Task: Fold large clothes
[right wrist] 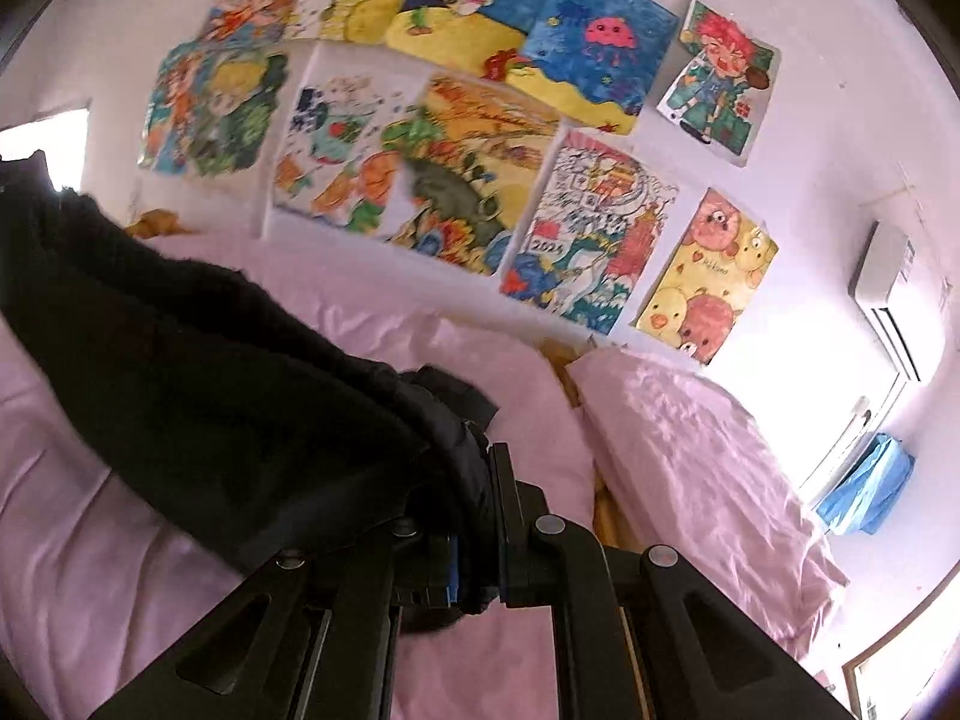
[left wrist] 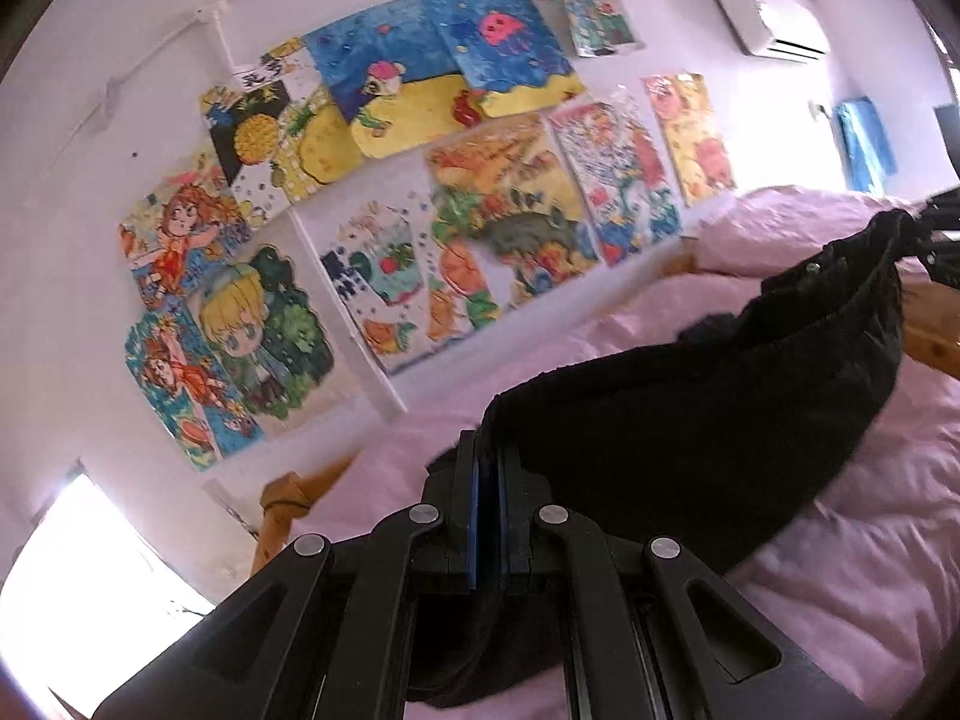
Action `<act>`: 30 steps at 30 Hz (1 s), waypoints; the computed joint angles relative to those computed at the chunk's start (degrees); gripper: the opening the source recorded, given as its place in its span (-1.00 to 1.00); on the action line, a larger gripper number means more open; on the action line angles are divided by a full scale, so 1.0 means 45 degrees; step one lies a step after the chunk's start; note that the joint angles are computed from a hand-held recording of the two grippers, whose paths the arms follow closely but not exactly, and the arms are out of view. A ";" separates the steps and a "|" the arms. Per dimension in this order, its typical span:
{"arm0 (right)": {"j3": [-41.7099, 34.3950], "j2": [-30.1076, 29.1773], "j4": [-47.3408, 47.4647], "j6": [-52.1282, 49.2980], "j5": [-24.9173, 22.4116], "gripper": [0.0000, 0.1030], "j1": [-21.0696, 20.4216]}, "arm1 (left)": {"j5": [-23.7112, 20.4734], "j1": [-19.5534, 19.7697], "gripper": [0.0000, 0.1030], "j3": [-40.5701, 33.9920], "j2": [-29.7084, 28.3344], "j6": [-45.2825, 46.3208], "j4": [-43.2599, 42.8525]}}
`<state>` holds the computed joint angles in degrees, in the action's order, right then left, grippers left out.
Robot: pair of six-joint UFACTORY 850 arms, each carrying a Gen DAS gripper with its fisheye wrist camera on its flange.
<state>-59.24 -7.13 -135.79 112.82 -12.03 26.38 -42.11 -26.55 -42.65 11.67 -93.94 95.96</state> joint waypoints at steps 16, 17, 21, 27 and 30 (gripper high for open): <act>-0.3125 -0.3503 -0.2335 0.2528 -0.0811 -0.83 -0.0310 | 0.0539 0.2237 -0.94 -0.2040 -0.3200 -0.3485 0.2963; -0.3374 -0.3719 -0.2192 0.2445 -0.0740 -0.83 -0.0301 | 0.0663 0.2344 -0.94 -0.2173 -0.3354 -0.3499 0.2944; -0.4289 -0.4489 -0.1408 0.1875 -0.0417 -0.83 -0.0303 | 0.1055 0.2728 -0.94 -0.2789 -0.4073 -0.3330 0.2534; -0.5447 -0.5579 0.0123 0.0522 -0.0445 -0.83 -0.0286 | 0.1276 0.3135 -0.94 -0.3642 -0.5163 -0.3825 0.2842; -0.6235 -0.6217 0.1466 -0.0565 -0.0108 -0.83 -0.0378 | 0.1633 0.3426 -0.94 -0.4234 -0.5807 -0.4038 0.2908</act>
<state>-87.30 -35.11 -129.19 110.28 -12.52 24.68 -34.76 -11.13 -61.70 -14.46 -112.11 109.05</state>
